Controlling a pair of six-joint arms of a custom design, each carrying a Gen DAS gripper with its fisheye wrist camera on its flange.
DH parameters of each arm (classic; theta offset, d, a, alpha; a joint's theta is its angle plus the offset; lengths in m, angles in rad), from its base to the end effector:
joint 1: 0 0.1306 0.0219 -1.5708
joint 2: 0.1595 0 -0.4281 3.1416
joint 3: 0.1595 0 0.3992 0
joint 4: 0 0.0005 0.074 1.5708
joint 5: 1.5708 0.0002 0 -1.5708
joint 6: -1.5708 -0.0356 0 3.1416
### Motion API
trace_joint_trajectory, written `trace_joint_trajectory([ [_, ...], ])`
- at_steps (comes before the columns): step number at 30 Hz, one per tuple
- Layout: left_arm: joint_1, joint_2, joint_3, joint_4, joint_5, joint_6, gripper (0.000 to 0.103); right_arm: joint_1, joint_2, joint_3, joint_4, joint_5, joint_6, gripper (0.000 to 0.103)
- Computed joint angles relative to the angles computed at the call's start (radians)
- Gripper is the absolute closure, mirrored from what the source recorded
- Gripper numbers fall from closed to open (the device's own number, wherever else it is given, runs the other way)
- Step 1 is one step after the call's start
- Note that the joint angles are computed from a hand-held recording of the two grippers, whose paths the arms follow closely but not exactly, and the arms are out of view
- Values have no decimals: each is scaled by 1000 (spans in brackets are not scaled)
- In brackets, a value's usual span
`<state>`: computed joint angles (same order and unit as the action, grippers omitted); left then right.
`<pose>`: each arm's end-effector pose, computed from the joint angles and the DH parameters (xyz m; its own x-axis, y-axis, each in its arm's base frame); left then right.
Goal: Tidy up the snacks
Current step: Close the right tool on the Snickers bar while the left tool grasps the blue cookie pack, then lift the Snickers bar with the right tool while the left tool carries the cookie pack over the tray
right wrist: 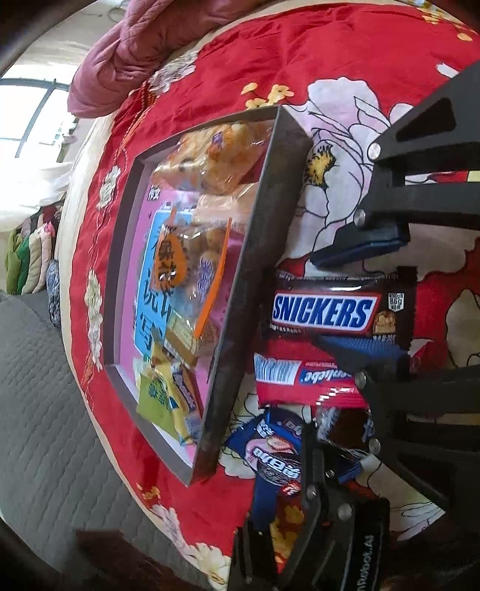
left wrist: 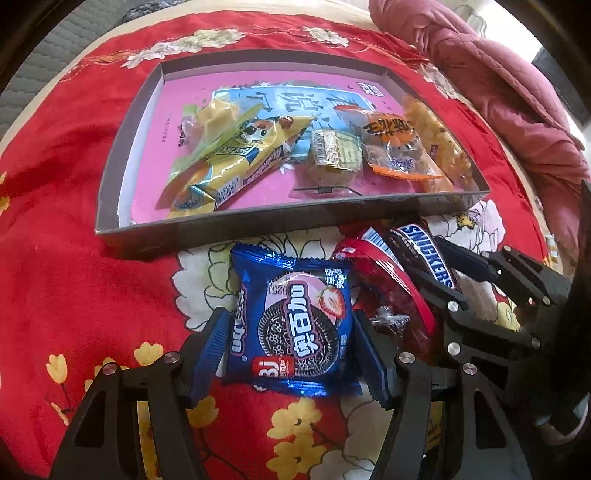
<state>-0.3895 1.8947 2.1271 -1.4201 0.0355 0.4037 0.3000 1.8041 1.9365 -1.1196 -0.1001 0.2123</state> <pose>0.6008 -0.2485 0.4999 -0.9430 -0.0373 -0.3308 0.0232 0.9839 -0.1771 0.6120 0.1925 0.4874 -0.7063 -0.4379 -0.5562 -0.5068 0.8614 -0.0346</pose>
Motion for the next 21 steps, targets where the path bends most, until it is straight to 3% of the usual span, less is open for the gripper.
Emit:
trace_joint_trajectory([
  [6,-1,10,12,7,6,10,36,-1,-3,0,-1,-11,3,72],
  [12,9,-15,-26,39,22,27,45,-13,-1,8,-12,-46,-26,73],
  [16,26,-35,-59,71,60,55,46,-14,-3,7,-12,-51,-29,74],
  [21,23,-48,-71,80,52,56,46,-24,-4,12,-14,-82,-47,74],
])
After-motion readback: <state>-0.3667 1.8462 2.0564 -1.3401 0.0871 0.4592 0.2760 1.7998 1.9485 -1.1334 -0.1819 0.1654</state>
